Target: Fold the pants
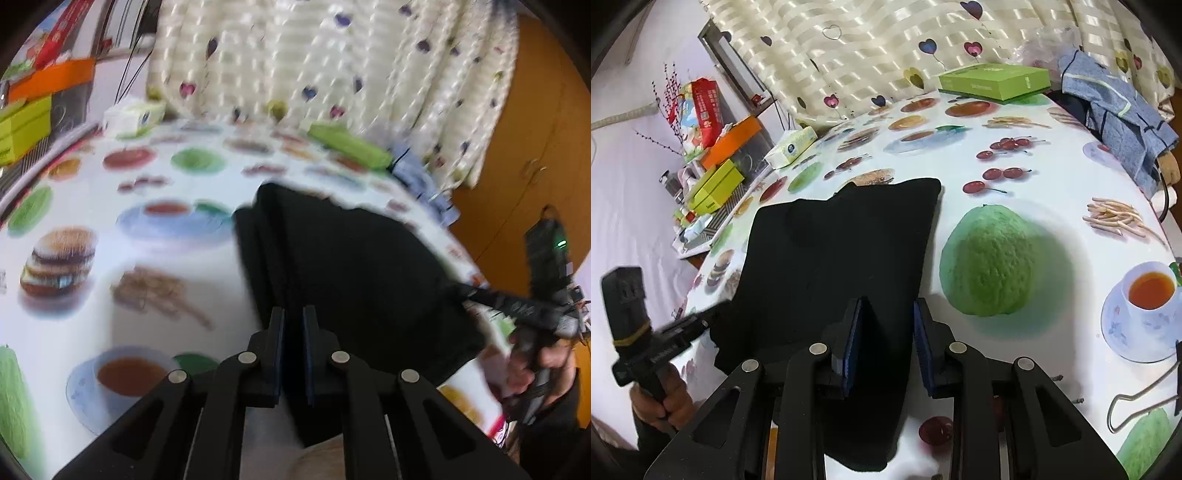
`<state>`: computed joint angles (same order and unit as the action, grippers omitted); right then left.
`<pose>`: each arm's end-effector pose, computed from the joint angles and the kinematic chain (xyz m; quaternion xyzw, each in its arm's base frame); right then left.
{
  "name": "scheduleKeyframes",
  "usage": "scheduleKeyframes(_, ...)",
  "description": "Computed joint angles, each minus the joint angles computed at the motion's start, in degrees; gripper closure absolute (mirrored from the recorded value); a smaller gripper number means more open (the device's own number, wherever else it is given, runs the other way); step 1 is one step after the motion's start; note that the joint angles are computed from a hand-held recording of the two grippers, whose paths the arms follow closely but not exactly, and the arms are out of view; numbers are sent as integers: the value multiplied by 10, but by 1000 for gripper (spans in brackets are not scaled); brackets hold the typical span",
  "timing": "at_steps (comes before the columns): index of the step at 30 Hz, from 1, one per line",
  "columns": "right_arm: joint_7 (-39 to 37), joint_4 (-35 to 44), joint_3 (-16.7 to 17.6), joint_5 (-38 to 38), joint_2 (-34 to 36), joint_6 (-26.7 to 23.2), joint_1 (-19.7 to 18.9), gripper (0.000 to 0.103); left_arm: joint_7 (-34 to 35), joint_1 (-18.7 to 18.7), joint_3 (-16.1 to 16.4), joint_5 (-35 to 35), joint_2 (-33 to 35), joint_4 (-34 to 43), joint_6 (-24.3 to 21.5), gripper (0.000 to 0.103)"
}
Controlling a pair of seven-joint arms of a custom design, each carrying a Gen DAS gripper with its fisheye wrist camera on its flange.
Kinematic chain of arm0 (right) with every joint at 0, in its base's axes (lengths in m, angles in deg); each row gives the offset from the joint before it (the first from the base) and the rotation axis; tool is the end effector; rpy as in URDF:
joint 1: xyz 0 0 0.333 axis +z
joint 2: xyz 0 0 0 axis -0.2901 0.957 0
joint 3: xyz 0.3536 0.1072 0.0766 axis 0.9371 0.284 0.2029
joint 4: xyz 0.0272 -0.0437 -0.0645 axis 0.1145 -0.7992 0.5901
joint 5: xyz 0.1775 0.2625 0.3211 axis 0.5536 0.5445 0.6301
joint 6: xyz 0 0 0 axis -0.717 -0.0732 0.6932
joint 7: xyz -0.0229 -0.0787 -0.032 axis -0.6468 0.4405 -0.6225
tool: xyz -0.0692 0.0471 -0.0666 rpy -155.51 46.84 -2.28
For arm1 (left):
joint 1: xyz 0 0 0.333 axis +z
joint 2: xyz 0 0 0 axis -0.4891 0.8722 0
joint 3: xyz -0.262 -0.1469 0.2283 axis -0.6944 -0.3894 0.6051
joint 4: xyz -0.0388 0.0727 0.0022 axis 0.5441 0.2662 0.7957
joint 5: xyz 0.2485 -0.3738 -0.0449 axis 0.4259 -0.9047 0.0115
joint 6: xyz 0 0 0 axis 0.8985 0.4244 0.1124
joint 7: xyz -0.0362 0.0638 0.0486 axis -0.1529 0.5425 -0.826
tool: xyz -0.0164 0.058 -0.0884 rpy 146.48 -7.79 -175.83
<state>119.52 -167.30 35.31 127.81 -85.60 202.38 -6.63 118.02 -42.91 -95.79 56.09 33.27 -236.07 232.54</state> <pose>0.5620 0.0782 0.4701 -0.7443 0.5366 0.0024 0.3976 0.4425 -0.1913 0.4805 -0.6765 0.6206 -0.3601 0.1659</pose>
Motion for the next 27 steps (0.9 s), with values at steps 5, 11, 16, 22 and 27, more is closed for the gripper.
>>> scheduleKeyframes(5, -33, 18, 3, 11, -3, 34, 8, 74, 19, -4, 5, 2, -15, 1, -5, 92)
scheduleKeyframes(11, -7, 96, 17, -28, 65, 47, 11, 74, -53, 122, -93, 96, -3, 61, -12, 92)
scheduleKeyframes(16, 81, 137, 32, -141, 122, 60, 9, 74, -80, 149, -119, 172, 88, 154, -46, 92)
scheduleKeyframes(22, 40, 127, 47, -141, 122, 86, 0, 75, -104, 107, -86, 227, 141, 186, -94, 92)
scheduleKeyframes(27, -44, 76, 41, -61, 64, 74, -5, 74, -116, 79, -64, 236, 113, 167, -105, 92)
